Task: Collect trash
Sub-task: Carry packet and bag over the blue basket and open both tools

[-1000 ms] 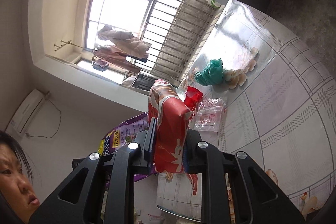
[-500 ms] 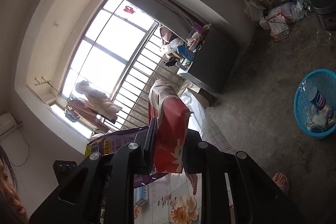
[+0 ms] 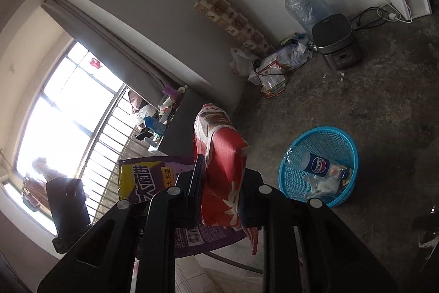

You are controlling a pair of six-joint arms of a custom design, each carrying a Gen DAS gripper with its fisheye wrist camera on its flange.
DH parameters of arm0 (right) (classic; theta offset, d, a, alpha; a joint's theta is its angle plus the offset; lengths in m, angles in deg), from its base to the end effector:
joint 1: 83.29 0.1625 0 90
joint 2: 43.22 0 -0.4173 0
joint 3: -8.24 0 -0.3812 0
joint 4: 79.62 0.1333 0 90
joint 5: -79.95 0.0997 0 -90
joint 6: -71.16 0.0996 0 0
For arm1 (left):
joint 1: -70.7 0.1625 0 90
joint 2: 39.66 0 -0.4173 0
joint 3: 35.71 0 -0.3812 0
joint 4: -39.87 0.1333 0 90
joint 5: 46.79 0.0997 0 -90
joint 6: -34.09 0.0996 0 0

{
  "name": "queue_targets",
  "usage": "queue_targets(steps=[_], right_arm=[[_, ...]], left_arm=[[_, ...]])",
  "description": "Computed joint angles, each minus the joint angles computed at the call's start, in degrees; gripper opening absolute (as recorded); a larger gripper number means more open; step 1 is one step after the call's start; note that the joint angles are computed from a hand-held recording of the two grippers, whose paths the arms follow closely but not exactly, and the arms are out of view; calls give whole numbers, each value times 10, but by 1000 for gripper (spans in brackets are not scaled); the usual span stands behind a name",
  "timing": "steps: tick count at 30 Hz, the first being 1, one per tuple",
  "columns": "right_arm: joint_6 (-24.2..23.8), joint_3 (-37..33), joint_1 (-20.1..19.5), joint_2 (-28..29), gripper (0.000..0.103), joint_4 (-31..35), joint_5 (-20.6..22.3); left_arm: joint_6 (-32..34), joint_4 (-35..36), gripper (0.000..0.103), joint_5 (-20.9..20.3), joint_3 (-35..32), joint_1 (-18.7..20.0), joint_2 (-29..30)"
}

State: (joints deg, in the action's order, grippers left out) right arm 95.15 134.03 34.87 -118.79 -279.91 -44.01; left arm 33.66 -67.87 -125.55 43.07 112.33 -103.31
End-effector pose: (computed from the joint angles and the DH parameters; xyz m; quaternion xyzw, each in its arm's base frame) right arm 0.2899 -0.3770 0.3189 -0.1160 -0.8328 0.5411 0.0167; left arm -0.3898 -0.5508 0.3439 0.4022 0.9100 -0.0611 0.0798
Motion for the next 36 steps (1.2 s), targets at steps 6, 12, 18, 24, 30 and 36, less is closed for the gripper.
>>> queue_targets(steps=[6,12,18,24,30,36], right_arm=[[20,43,-55,-29,21,-35,4],[37,77,-105,-53,21,-51,23],[52,96,-145,-59,21,-43,33],[60,92,-167,-36,21,-20,52],[50,49,-160,5,21,44,22],[-133,-65,-132,93,21,192,-65]], left_arm=[[67,8,4,-9,-49,2,106],[108,24,15,17,-106,4,213],[69,24,52,95,-135,12,290],[37,6,52,107,-142,22,279],[32,-1,52,123,-142,20,230],[35,7,54,138,-119,13,147]])
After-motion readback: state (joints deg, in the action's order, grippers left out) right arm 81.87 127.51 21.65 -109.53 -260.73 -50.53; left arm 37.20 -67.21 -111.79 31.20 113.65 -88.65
